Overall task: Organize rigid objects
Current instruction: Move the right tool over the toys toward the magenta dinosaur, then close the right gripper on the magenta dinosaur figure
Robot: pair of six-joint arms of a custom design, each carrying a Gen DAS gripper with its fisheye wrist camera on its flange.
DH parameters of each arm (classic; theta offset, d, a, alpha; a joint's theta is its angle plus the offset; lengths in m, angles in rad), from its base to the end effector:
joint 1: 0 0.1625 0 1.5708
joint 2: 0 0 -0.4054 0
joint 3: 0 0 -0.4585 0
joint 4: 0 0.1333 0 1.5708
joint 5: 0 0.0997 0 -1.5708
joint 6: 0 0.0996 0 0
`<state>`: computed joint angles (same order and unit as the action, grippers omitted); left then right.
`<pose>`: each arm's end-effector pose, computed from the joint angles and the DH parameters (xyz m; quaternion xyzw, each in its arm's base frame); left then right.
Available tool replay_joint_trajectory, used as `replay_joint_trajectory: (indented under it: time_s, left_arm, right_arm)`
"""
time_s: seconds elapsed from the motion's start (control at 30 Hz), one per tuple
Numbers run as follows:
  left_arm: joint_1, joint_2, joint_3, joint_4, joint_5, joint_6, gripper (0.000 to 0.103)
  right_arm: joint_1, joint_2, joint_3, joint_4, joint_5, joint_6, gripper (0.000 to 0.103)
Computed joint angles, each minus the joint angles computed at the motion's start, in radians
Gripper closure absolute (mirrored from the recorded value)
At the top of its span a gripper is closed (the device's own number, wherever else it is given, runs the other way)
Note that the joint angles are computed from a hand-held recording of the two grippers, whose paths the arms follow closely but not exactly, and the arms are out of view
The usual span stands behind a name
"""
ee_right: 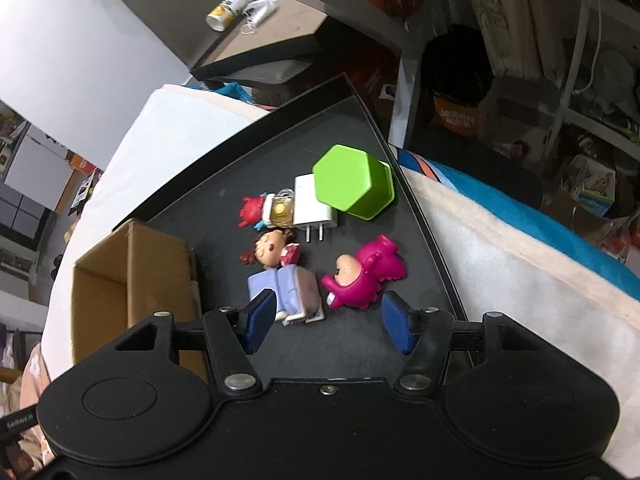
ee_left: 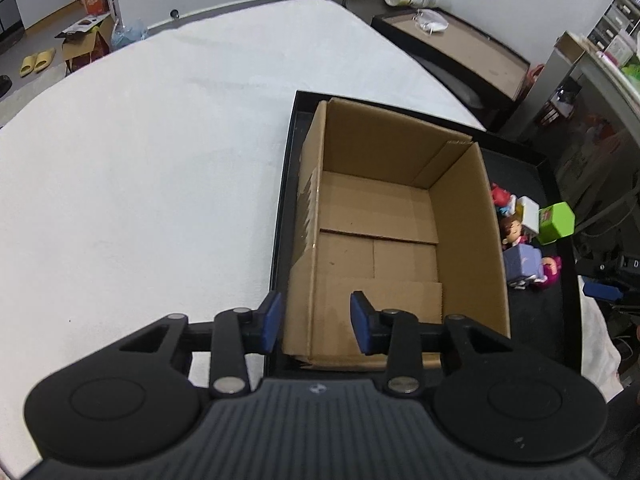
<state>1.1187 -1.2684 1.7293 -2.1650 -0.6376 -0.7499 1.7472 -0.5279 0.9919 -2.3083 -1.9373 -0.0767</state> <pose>-0.0868 -0.6672 0.3001 -0.1618 0.8768 -0.3029 0.3366 0.2508 -0.8505 0.0989 0.0983 -0.9694 0.1429 0.1736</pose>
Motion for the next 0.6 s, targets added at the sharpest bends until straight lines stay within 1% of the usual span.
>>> replay_joint_trajectory:
  time_s: [0.1, 0.23, 0.33, 0.47, 0.6]
  left_arm:
    - [0.013, 0.01, -0.015, 0.005, -0.019, 0.004, 0.072]
    - [0.023, 0.024, -0.034, 0.01, -0.033, 0.021, 0.074]
    - [0.028, 0.037, -0.049, 0.011, -0.039, 0.027, 0.074]
    - [0.035, 0.048, -0.063, 0.028, -0.041, 0.018, 0.074]
    - [0.037, 0.051, -0.068, 0.038, -0.042, 0.02, 0.074]
  right_arm:
    - [-0.014, 0.022, -0.025, 0.014, 0.022, 0.036, 0.046]
    - [-0.027, 0.05, -0.061, 0.049, 0.028, 0.088, 0.046]
    - [-0.029, 0.075, -0.094, 0.07, 0.011, 0.107, 0.046]
    - [-0.038, 0.09, -0.118, 0.087, 0.03, 0.138, 0.046]
    - [-0.041, 0.101, -0.132, 0.09, 0.028, 0.147, 0.046]
